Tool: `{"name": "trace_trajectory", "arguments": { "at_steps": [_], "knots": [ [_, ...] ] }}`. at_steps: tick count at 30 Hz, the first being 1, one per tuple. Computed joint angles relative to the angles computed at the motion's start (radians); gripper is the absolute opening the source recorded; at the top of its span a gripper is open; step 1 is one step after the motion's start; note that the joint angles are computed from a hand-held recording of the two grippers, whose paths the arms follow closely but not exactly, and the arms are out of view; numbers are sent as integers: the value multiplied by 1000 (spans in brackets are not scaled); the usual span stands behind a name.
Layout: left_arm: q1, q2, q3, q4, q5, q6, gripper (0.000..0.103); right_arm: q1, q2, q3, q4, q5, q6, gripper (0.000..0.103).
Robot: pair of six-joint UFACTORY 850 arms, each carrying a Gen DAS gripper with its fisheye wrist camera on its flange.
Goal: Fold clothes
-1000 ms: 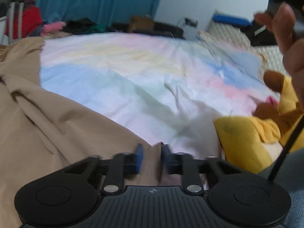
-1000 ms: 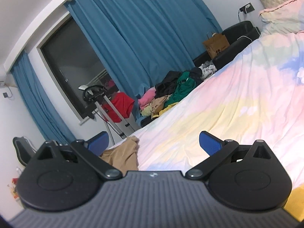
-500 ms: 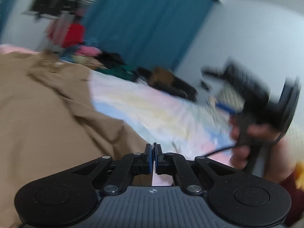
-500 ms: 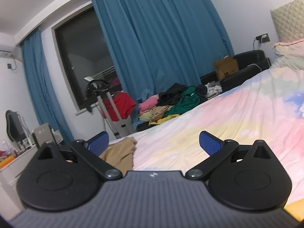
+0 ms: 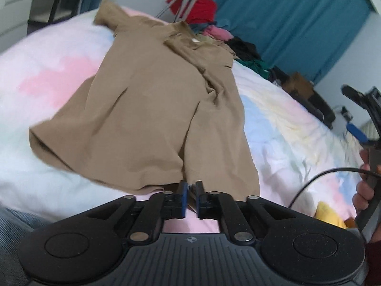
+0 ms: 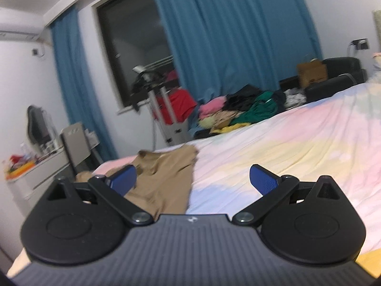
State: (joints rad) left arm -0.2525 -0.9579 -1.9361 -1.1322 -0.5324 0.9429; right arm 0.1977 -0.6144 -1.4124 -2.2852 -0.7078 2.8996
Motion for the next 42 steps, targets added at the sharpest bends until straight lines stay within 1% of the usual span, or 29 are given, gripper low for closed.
{"name": "trace_trajectory", "arguments": {
  "at_steps": [1,2,3,4,5,6,8,9,11,14,15,16,17,18,19,21,22,23,24,27,28,31,33,36,37,38,39,42],
  "knots": [
    [-3,2,-2,5,3,7,23,1,-1,-2,-17,14,7,103],
    [3,15,14,-17,2,39,28,1,-2,-3,-36,27,14,103],
    [8,28,30,-40,0,73,41,2,-4,-6,-51,39,21,103],
    [8,32,27,-27,16,81,53,2,-6,-11,-60,49,25,103],
    [0,33,14,28,56,56,59,2,-9,-16,-67,59,28,103],
    [-9,44,17,58,108,65,65,3,-13,-21,-66,66,25,103],
    [-18,54,5,7,160,158,71,6,-20,-33,-53,77,3,103],
    [-23,58,-5,-20,183,206,79,8,-24,-40,-42,82,-15,103],
    [-25,43,-59,-19,176,200,81,11,-29,-48,-30,84,-35,103],
    [-38,29,-118,-97,192,278,82,16,-36,-58,-14,85,-61,103],
    [-43,16,-151,-95,186,273,84,17,-38,-61,-13,86,-68,103],
    [-48,-6,-203,-53,169,227,90,19,-41,-65,-7,88,-78,103],
    [-55,-42,-275,25,148,165,93,20,-44,-70,0,89,-89,103],
    [-61,-77,-342,64,129,144,98,21,-48,-75,6,92,-100,103],
    [-66,-114,-409,85,123,165,102,21,-51,-80,12,97,-110,103],
    [-74,-174,-496,53,147,261,103,21,-58,-89,16,107,-122,103],
    [-72,-200,-523,46,160,253,103,21,-61,-93,21,110,-131,103],
    [-71,-235,-568,77,167,202,103,22,-63,-95,26,110,-140,103],
    [-68,-267,-608,118,167,119,103,24,-64,-96,32,108,-149,103],
    [-52,-278,-583,103,182,38,103,27,-70,-103,43,108,-173,103],
    [-45,-264,-549,93,184,54,103,27,-72,-106,44,113,-175,103],
    [-33,-241,-502,101,219,67,103,29,-74,-110,36,114,-170,103],
    [-22,-217,-462,21,230,142,103,34,-77,-113,46,102,-188,103],
    [-7,-220,-487,-31,218,154,103,45,-98,-140,134,88,-292,103],
    [-3,-204,-465,-86,226,203,103,44,-106,-152,152,98,-319,103],
    [-1,-205,-472,-100,229,213,103,40,-113,-166,162,120,-333,103],
    [7,-189,-454,-123,216,232,103,37,-120,-179,173,144,-343,103],
    [35,-157,-407,-173,225,278,103,28,-150,-236,217,209,-408,103]
  ]
}}
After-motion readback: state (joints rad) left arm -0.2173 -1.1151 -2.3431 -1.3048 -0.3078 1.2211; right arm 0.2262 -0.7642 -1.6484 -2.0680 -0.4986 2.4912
